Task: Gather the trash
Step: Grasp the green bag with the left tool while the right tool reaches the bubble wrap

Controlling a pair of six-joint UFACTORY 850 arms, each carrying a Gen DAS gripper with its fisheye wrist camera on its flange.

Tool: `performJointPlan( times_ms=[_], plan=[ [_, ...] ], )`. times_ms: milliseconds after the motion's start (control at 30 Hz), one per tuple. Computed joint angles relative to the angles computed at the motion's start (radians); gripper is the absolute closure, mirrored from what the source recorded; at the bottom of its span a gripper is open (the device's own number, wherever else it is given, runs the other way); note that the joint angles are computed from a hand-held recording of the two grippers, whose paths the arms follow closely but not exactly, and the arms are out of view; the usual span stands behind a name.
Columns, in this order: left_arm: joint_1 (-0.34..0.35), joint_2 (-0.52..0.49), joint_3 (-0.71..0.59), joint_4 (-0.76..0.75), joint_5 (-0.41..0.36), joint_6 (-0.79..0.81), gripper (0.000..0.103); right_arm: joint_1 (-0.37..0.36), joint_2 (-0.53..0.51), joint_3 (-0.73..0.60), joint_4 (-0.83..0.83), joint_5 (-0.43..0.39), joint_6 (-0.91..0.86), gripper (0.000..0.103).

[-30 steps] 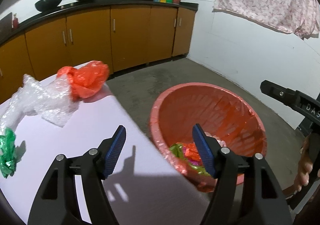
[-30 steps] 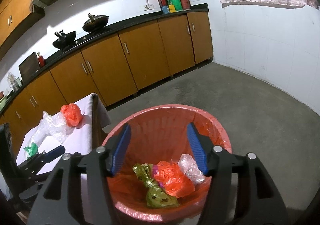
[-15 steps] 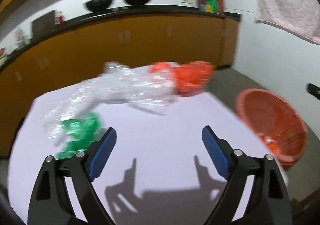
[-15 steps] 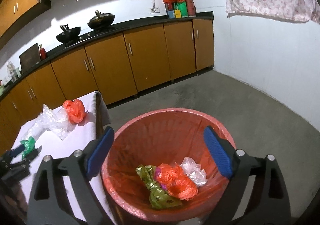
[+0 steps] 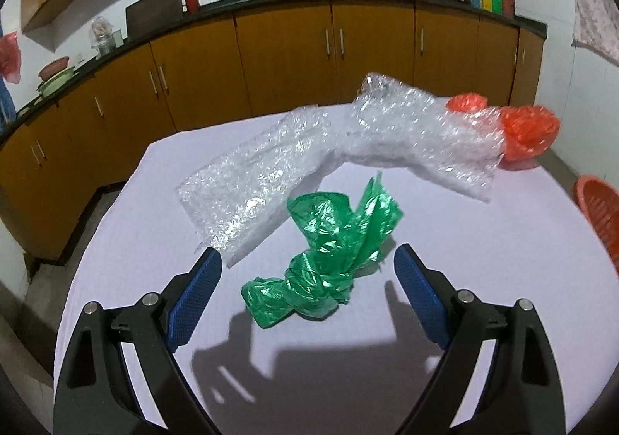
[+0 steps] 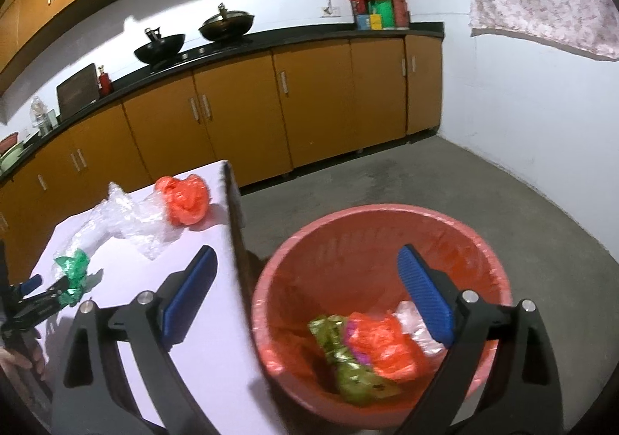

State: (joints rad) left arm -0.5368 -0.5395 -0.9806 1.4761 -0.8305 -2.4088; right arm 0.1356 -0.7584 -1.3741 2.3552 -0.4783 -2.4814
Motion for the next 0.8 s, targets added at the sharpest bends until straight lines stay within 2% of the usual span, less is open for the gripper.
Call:
performJointPlan(
  times_ms=[167,367,467,533,633,800],
  plan=[
    [0.03,-0.012,-0.011,0.009,0.056,0.045,0.015,0.022,-0.001,-0.001,-0.053,0.008,0.039,0.01],
    [0.065,-0.005,-0.001,0.043,0.144,0.028,0.03,0.045,-0.003,-0.005,-0.094,0.019,0.062,0.01],
    [0.08,-0.004,0.002,0.061,0.185,0.013,0.047,0.057,-0.005,-0.007,-0.109,0.022,0.067,0.01],
    [0.086,-0.002,0.006,0.073,0.205,0.002,0.065,0.063,-0.005,-0.007,-0.117,0.022,0.068,0.01],
    [0.086,0.007,0.022,0.107,0.207,-0.039,0.07,0.072,-0.007,-0.008,-0.152,0.015,0.093,0.01],
    [0.071,0.03,0.056,0.147,0.172,-0.1,0.072,0.085,-0.018,-0.026,-0.216,0.006,0.155,0.011]
  ],
)
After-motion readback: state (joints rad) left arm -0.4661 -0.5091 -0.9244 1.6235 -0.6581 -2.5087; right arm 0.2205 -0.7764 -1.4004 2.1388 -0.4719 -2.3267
